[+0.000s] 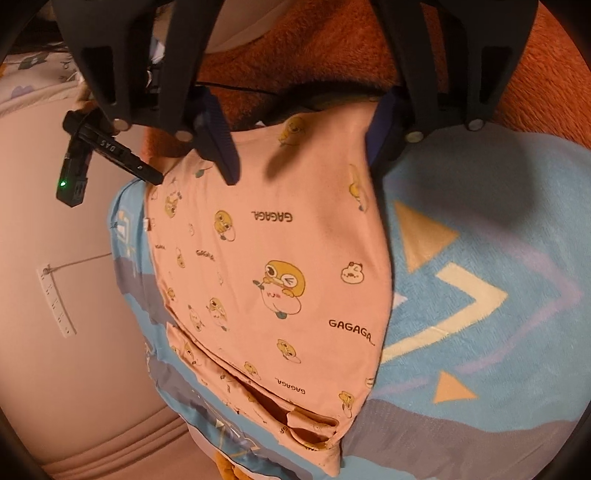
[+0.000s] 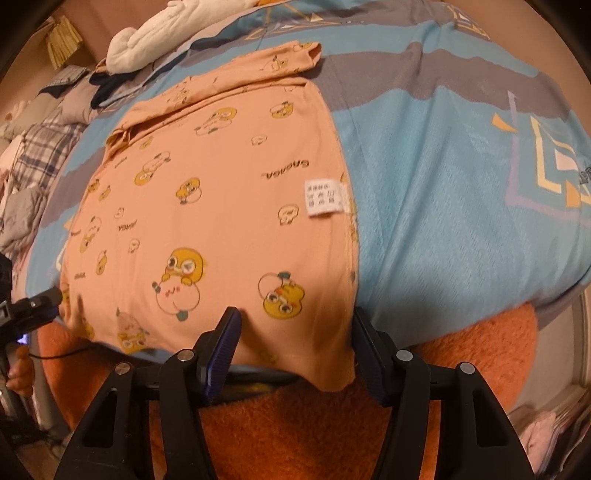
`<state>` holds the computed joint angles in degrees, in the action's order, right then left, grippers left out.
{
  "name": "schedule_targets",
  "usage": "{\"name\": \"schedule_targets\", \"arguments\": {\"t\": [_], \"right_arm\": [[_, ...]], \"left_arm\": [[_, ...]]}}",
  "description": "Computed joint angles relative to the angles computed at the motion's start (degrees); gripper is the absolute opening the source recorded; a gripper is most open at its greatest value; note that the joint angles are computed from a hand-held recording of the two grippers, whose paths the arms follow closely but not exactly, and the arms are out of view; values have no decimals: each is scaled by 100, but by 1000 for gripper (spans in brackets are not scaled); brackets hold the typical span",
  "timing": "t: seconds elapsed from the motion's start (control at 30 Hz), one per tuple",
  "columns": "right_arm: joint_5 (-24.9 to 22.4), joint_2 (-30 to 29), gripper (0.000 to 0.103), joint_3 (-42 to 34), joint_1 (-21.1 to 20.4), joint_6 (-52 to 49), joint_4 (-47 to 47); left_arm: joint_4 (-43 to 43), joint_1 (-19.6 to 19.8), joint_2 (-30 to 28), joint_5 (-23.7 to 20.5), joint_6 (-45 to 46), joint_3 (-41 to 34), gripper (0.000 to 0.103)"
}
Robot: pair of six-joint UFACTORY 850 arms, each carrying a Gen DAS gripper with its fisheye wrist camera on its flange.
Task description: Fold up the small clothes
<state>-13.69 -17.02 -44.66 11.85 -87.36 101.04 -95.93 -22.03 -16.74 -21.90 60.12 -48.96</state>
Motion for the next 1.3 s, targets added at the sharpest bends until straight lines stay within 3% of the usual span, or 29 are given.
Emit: {"name": "schedule_targets", "arguments": {"t": [0.13,0.2,0.23,0.37,0.63,0.77,0.87,1.07,1.17,1.3], "right_arm": [[-402,-117,43,-79,-66,1042,-991],[-274,-93,38,-66,1,933,-929],[-226,-82,36,-65,23,899,-942],[-493,-24,12,-59,-65,658,-880],[-1284,140,10,-141,-278,-371,-95],[-1675,71,10,-299,-431,-711,330],[-1514,24,10,-396,-416,-1186,979],[-1344,-276,10,-745,-447,-1787,2208],[-1264,-523,9,-1013,-452,-1511,2083],[-1164,-785,8,-1322,-436,-1111,1639]], "left_arm": [[194,49,-30,-35,-355,2,26],[330,37,-19,15,-544,10,8],[315,42,-22,-38,-536,17,6],[199,13,18,-79,-363,22,6],[-743,347,-5,-1308,293,-3,6],[-1200,407,57,-1408,641,-44,6],[-1333,552,-36,-1861,611,-135,6],[-1912,719,-262,-1895,752,-379,2],[-2146,802,-456,-2034,728,-500,2],[-2187,842,-663,-1781,585,-720,2]]}}
